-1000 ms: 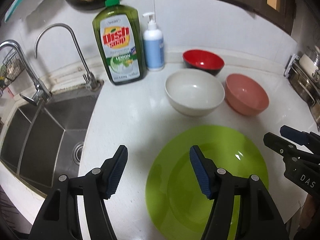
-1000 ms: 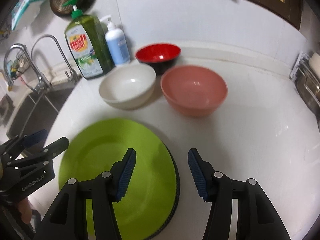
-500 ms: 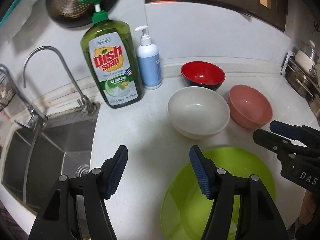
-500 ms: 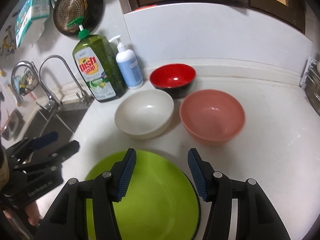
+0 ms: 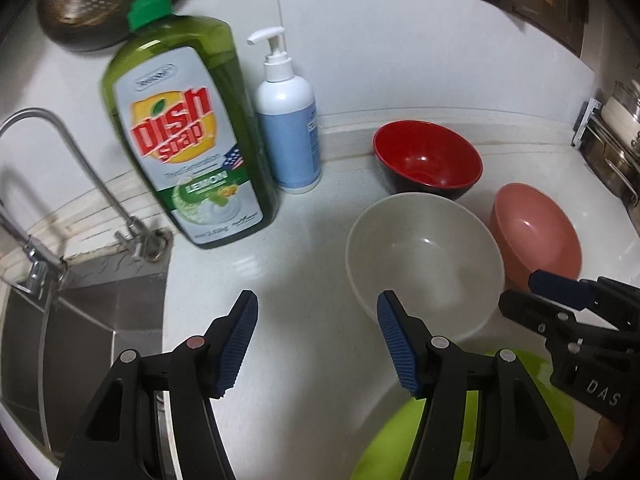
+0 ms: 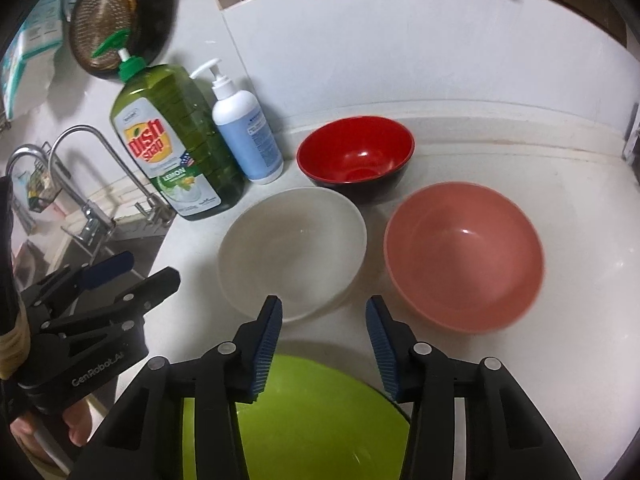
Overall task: Organize plates and bowls
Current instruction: 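Move both grippers to the white bowl's rim, then close both grippers on the white bowl's rim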
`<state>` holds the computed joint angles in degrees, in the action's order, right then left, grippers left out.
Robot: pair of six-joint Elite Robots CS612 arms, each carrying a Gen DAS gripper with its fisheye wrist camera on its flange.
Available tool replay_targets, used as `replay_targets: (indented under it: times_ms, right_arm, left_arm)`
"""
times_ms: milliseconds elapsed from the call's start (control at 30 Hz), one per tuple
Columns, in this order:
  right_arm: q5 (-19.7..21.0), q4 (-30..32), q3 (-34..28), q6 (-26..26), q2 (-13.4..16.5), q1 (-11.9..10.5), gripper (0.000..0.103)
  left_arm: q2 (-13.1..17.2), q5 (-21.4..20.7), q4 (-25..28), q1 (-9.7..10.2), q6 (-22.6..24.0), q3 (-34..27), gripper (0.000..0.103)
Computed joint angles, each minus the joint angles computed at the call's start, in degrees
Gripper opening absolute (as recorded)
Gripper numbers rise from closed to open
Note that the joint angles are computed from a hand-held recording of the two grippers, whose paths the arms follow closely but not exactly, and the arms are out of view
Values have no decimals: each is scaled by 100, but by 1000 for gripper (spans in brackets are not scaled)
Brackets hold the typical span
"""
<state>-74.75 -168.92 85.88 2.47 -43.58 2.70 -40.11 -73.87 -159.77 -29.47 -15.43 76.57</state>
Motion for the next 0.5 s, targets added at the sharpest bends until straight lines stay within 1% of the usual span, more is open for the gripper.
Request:
replay_targets:
  times_ms: [167, 333, 467, 500]
  right_arm:
    - [-28, 331, -251, 77, 145, 16, 41]
    - [-58, 556, -443, 156, 258, 26, 40]
    - [-72, 673, -565, 186, 329, 34, 36]
    - [-80, 679, -585, 192, 342, 40, 36]
  left_arm:
    - [202, -179, 143, 49, 103, -308, 58]
    - [368, -392, 386, 94, 126, -581, 48]
    - [469, -621, 494, 137, 76, -740, 43]
    - [491, -693, 515, 150, 64, -775, 40]
